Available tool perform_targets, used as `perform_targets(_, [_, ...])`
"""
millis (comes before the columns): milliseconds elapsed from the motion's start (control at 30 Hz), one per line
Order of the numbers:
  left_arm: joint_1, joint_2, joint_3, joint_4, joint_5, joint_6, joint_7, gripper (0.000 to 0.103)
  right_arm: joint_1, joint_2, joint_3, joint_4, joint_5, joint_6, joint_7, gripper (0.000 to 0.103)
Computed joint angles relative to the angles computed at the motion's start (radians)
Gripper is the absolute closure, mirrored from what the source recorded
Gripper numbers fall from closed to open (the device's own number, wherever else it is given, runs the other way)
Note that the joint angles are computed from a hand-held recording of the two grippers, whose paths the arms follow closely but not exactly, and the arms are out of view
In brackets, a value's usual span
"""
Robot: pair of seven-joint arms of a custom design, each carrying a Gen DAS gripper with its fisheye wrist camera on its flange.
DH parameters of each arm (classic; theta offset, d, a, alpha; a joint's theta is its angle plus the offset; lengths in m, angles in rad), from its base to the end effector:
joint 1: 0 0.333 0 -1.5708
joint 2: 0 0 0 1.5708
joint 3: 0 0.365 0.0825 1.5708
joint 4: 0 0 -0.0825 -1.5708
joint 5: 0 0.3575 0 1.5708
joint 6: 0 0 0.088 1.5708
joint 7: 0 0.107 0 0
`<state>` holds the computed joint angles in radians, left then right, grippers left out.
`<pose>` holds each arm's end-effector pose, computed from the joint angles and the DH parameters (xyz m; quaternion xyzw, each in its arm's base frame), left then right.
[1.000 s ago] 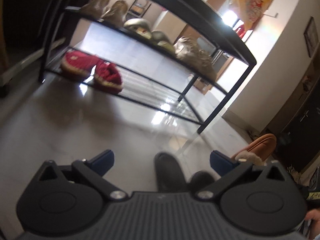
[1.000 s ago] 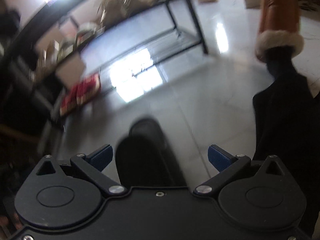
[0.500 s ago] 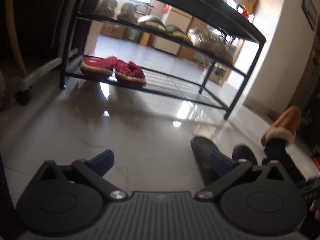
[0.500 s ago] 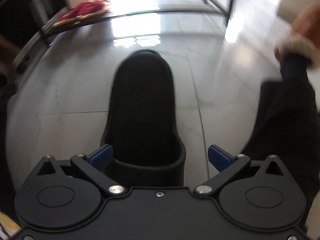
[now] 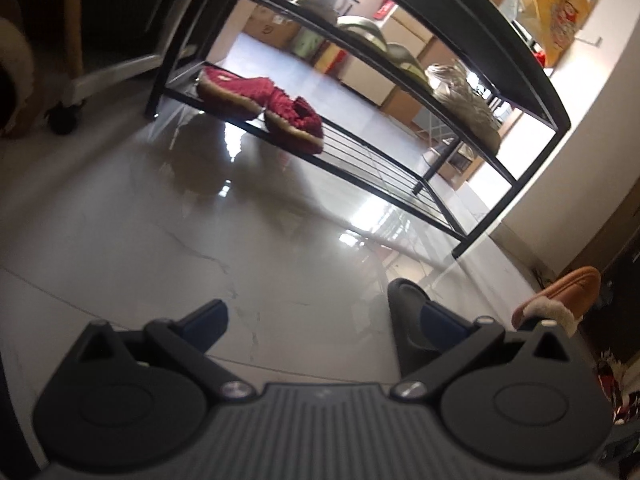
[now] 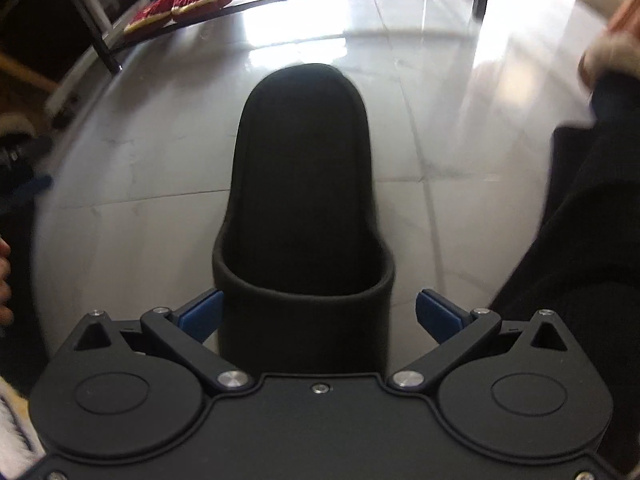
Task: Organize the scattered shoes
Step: 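Lower the right gripper onto the strap of the upright black slide, then close the right gripper on the straps of both black slides together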
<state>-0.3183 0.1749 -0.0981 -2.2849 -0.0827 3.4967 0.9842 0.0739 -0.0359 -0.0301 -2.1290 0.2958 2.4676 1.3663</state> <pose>0.5271 -0.2187 0.4738 -0.6928 0.5242 -0.4791 0.1255 0.5409 0.0229 0.5264 -0.7079 0.6726 -0.0674 0.2048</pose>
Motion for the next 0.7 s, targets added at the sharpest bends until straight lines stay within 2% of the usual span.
perform_targets(100, [0.0, 0.002, -0.001, 0.005, 0.01, -0.015, 0.0, 0.001, -0.002, 0.03, -0.005, 0.023, 0.046, -0.048, -0.011, 0.0])
perform_targets(233, [-0.038, 0.006, 0.028, 0.013, -0.013, -0.03, 0.036, 0.001, -0.001, 0.028, -0.003, 0.015, 0.064, -0.03, -0.013, 0.0])
perform_targets(267, [-0.041, 0.007, 0.03, 0.014, -0.017, -0.03, 0.038, 0.001, -0.001, 0.019, -0.003, -0.002, 0.088, -0.003, -0.028, 0.001])
perform_targets(433, [-0.065, 0.007, 0.051, 0.011, -0.062, -0.028, 0.053, 0.001, 0.009, -0.023, -0.007, -0.036, 0.247, 0.066, -0.162, 0.004])
perform_targets(600, [-0.081, 0.004, 0.06, 0.005, -0.115, -0.014, 0.058, 0.001, 0.033, -0.021, -0.004, 0.01, 0.383, 0.03, -0.297, 0.005])
perform_targets(700, [-0.16, 0.006, 0.121, 0.012, -0.222, -0.009, 0.147, 0.001, 0.053, 0.029, 0.017, 0.053, 0.407, 0.048, -0.308, 0.005])
